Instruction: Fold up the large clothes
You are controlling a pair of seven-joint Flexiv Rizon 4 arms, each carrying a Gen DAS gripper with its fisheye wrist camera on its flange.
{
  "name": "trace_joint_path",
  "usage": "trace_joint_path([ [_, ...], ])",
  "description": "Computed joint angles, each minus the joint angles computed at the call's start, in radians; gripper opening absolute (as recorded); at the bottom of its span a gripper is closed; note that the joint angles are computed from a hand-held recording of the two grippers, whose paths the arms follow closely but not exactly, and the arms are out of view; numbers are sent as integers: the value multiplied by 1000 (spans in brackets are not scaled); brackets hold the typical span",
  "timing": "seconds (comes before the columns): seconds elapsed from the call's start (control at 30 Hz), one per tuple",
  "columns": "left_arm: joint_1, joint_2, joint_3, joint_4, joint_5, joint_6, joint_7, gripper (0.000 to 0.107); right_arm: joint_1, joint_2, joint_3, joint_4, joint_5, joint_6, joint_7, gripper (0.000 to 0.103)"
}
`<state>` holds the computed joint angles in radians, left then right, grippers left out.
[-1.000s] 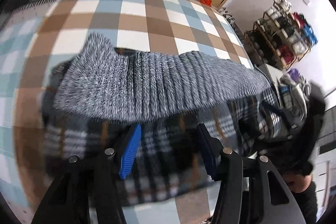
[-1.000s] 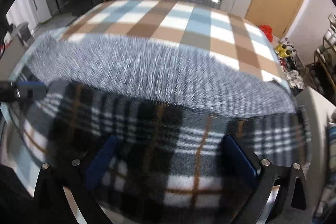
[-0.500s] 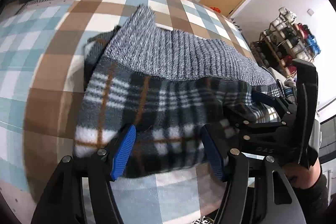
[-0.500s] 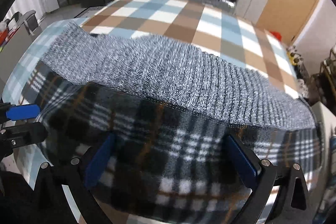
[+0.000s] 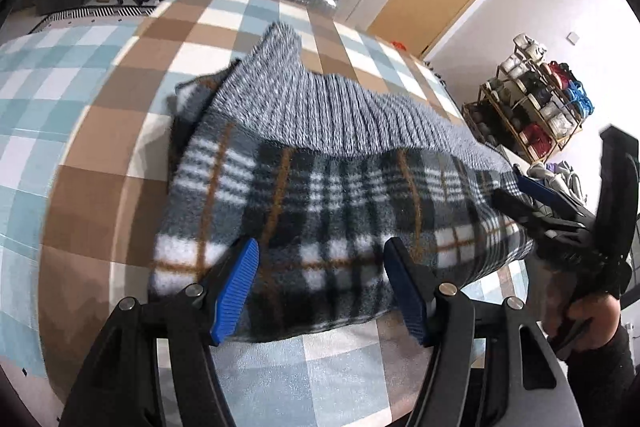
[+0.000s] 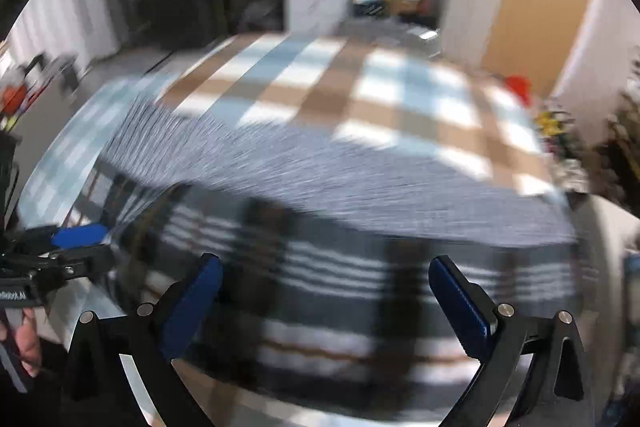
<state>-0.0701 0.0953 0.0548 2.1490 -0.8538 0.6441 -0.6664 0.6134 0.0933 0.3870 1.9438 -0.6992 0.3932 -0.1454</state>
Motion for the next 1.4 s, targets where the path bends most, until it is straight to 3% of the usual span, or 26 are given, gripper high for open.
trace_joint_path([
  [0.17, 13, -46, -6, -32, 1, -31, -41, 60, -22, 80, 14, 60, 147, -187, -19, 103],
  [0.23, 17, -46, -6, -33, 6, -41, -37, 60, -37, 118, 3, 133, 192, -94, -49, 103],
  [0.33, 22, -39, -3, -28, 1, -55, -32, 60, -53, 112, 4, 160, 189, -44, -75, 103],
  [0.47, 31, -37, 4, -26, -26, -87, -30, 60, -78, 122, -4, 174, 209, 14, -31, 103],
  [0.6, 35, -13, 8, -13, -28, -81, -19, 60, -85, 169, 39, 201, 140, 13, 74, 103],
  [0.67, 27, 14, 2, 3, 24, -33, -33, 60, -98, 245, 74, 272, 89, 92, 242, 103],
  [0.77, -7, 69, 2, 28, 12, -19, 1, 60, -130, 356, 100, 405, 31, 346, 493, 103],
  [0.87, -56, 125, 3, 34, -46, -66, 57, 60, -210, 425, 89, 533, -58, 701, 710, 103],
  [0.93, -86, 144, -16, 26, -26, -57, 70, 60, -322, 438, 93, 605, -119, 949, 845, 103],
  [0.97, -104, 151, -32, 20, -2, -53, 70, 60, -375, 452, 114, 630, -124, 1007, 906, 103],
  [1.13, -165, 79, -74, -27, 34, -70, 38, 60, -549, 517, 179, 717, -65, 1159, 1021, 103],
  [1.2, -174, 36, -82, -41, 38, -71, 14, 60, -616, 490, 200, 727, -40, 1237, 1009, 103],
  [1.23, -175, 14, -86, -46, 40, -73, 1, 60, -641, 485, 187, 725, -93, 1264, 1038, 103],
  [1.3, -174, -9, -84, -51, 9, -109, -10, 60, -608, 439, 186, 705, -11, 1229, 973, 103],
  [1.4, -164, -24, -83, -70, 9, -144, -23, 60, -415, 407, 99, 651, 119, 1049, 860, 103],
])
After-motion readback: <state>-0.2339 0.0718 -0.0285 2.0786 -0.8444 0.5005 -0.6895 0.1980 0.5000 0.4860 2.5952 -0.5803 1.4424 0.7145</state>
